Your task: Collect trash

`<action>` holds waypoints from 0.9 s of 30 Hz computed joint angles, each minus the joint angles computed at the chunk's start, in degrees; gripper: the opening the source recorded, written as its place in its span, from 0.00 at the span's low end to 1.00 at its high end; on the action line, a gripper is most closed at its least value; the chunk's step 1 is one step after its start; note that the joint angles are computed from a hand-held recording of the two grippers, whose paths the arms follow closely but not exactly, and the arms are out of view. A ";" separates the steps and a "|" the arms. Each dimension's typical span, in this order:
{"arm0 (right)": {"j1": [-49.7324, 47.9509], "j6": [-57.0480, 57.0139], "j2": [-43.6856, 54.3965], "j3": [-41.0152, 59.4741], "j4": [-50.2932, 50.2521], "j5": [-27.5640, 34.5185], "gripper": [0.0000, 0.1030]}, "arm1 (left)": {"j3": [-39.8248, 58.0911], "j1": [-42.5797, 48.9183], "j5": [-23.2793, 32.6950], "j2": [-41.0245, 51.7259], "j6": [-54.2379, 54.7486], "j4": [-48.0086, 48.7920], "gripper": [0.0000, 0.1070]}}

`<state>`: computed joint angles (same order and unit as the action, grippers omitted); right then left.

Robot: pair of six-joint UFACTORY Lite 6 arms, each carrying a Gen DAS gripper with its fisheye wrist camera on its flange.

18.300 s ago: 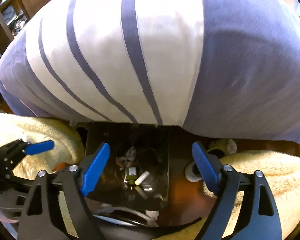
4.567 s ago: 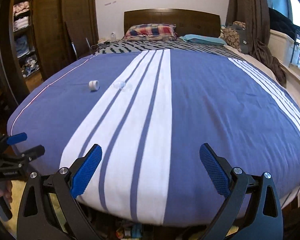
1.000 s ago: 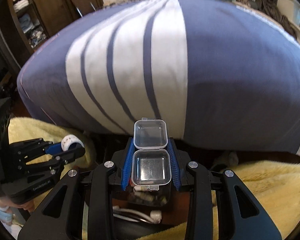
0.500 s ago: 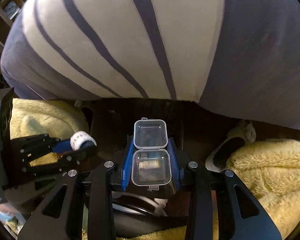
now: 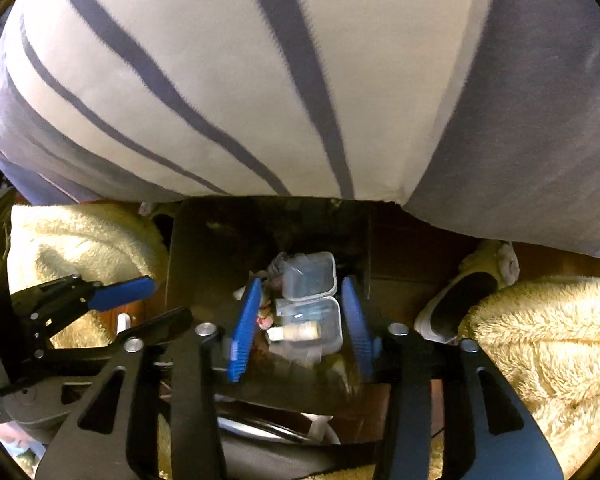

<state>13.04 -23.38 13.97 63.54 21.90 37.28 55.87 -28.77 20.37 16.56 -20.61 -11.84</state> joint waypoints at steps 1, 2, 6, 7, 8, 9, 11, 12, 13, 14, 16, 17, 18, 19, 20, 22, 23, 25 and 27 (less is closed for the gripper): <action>-0.15 0.26 -0.48 -0.12 -0.05 -0.43 0.58 | -0.05 -0.34 0.19 -0.50 -3.03 3.00 0.55; -0.37 0.32 -1.03 -0.32 0.04 -0.72 0.62 | 0.09 -0.79 0.72 -0.89 -6.84 6.84 0.56; -1.80 1.49 -5.07 -1.68 -0.89 -2.43 0.80 | -0.33 -1.96 2.27 -3.57 -17.86 17.99 0.68; -2.07 2.02 -5.96 -1.94 -1.35 -2.86 0.86 | -0.45 -2.41 2.91 -4.53 -21.12 21.35 0.73; -2.41 2.30 -6.79 -2.16 -1.56 -3.20 0.89 | -0.62 -2.97 3.70 -5.76 -24.20 24.43 0.76; -2.73 2.72 -8.01 -2.55 -1.74 -3.45 0.93 | -0.88 -3.36 4.19 -6.75 -26.02 26.22 0.80; -3.81 3.13 -10.23 -2.76 -2.13 -3.46 0.96 | -1.10 -4.39 5.93 -9.36 -30.20 30.63 0.86; -4.36 3.20 -11.27 -2.69 -2.28 -3.33 0.96 | -1.16 -4.74 6.57 -10.40 -31.57 32.11 0.88; -4.89 2.70 -12.03 -2.61 -1.79 -3.11 0.96 | -1.37 -5.15 7.44 -12.01 -33.62 34.31 0.89; -5.52 2.02 -12.95 -2.38 -0.98 -2.59 0.96 | -1.19 -5.35 8.37 -13.32 -34.59 35.43 0.89; -7.44 0.32 -15.66 -1.52 0.97 -1.13 0.96 | -0.46 -5.56 10.49 -17.02 -35.97 37.19 0.89; -8.01 0.30 -17.31 -0.59 0.94 -0.53 0.96 | 0.57 -6.01 12.26 -19.06 -37.46 39.20 0.89; -8.09 0.75 -18.46 -0.01 0.44 -0.37 0.96 | 1.50 -6.33 13.66 -20.17 -38.63 40.97 0.89; -7.91 2.15 -20.26 1.19 -1.01 -0.35 0.96 | 3.22 -7.27 16.40 -21.81 -40.43 43.63 0.89; -7.49 3.84 -21.59 2.30 -2.63 -0.42 0.96 | 4.68 -7.82 18.33 -23.05 -41.14 45.30 0.89; -7.50 6.65 -24.53 5.71 -5.74 -0.29 0.96 | 8.50 -9.63 22.39 -25.64 -42.91 49.23 0.89; -7.30 8.77 -26.00 7.46 -7.80 -0.52 0.96 | 10.70 -10.78 24.76 -26.57 -44.05 51.52 0.89; -6.63 12.67 -27.89 10.30 -11.52 -0.98 0.96 | 14.40 -13.21 29.32 -27.42 -46.12 55.49 0.89; -6.34 15.09 -29.33 13.26 -14.16 -1.09 0.96 | 18.14 -15.16 32.89 -27.75 -47.36 58.66 0.89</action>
